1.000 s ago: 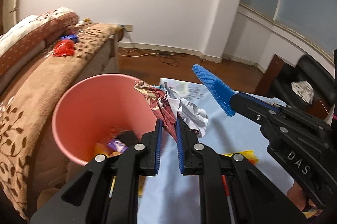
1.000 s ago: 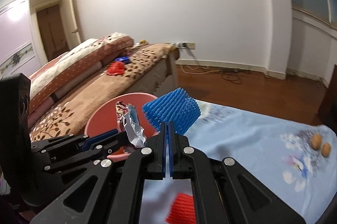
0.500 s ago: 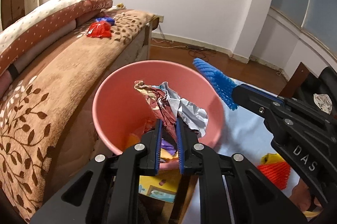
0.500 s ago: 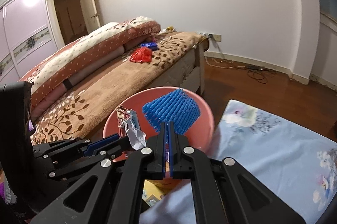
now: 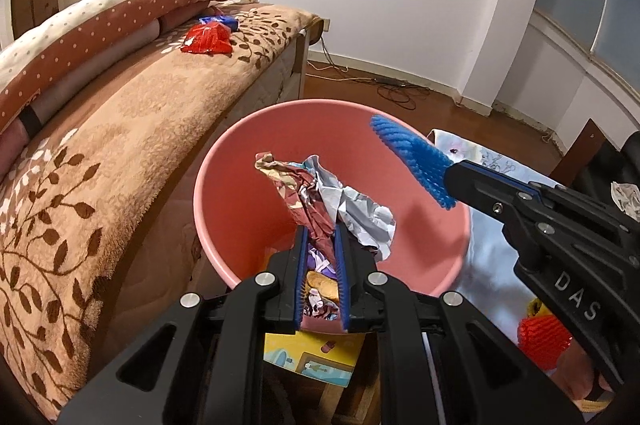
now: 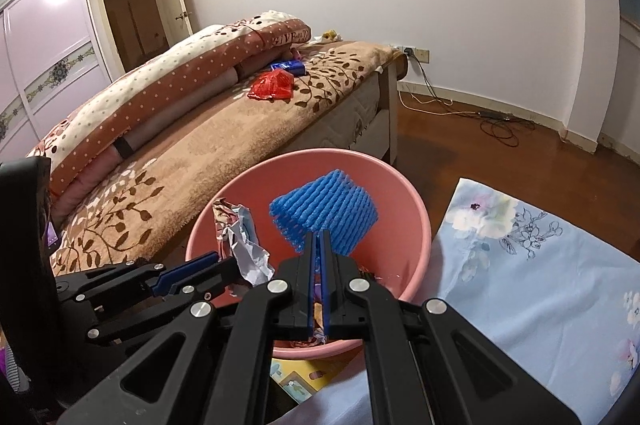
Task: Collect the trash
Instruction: 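Open both tools to drop the foil wrapper and blue mesh pad into the bucket, then move both open tools back over the bed toward the red net and yellow packet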
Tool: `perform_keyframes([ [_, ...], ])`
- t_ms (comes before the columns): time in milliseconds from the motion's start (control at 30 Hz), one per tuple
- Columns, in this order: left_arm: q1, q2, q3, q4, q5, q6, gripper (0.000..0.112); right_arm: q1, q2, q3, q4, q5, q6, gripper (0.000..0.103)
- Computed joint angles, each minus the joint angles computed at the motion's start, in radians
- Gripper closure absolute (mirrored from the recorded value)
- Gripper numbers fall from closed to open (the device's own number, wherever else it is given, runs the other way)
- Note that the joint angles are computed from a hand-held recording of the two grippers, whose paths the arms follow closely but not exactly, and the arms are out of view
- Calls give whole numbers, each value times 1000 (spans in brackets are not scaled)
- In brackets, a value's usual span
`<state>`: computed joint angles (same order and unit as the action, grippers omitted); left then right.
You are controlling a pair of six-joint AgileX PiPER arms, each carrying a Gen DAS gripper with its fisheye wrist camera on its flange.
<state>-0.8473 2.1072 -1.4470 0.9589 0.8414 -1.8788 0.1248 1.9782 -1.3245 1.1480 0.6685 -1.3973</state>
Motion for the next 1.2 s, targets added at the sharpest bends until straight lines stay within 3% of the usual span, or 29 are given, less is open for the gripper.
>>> perform_keyframes([
  [300, 3, -6, 10, 3, 1, -21, 99, 6, 9, -13, -18, 1, 22, 100],
  [433, -1, -12, 12, 1, 3, -26, 96, 5, 2, -9, -17, 5, 21, 85],
  [567, -8, -17, 14, 10, 8, -36, 74, -3, -12, 6, 0, 7, 5, 79],
  [1200, -83, -12, -61, -3, 90, 18, 73, -136, -114, 123, 62, 58, -67, 70],
])
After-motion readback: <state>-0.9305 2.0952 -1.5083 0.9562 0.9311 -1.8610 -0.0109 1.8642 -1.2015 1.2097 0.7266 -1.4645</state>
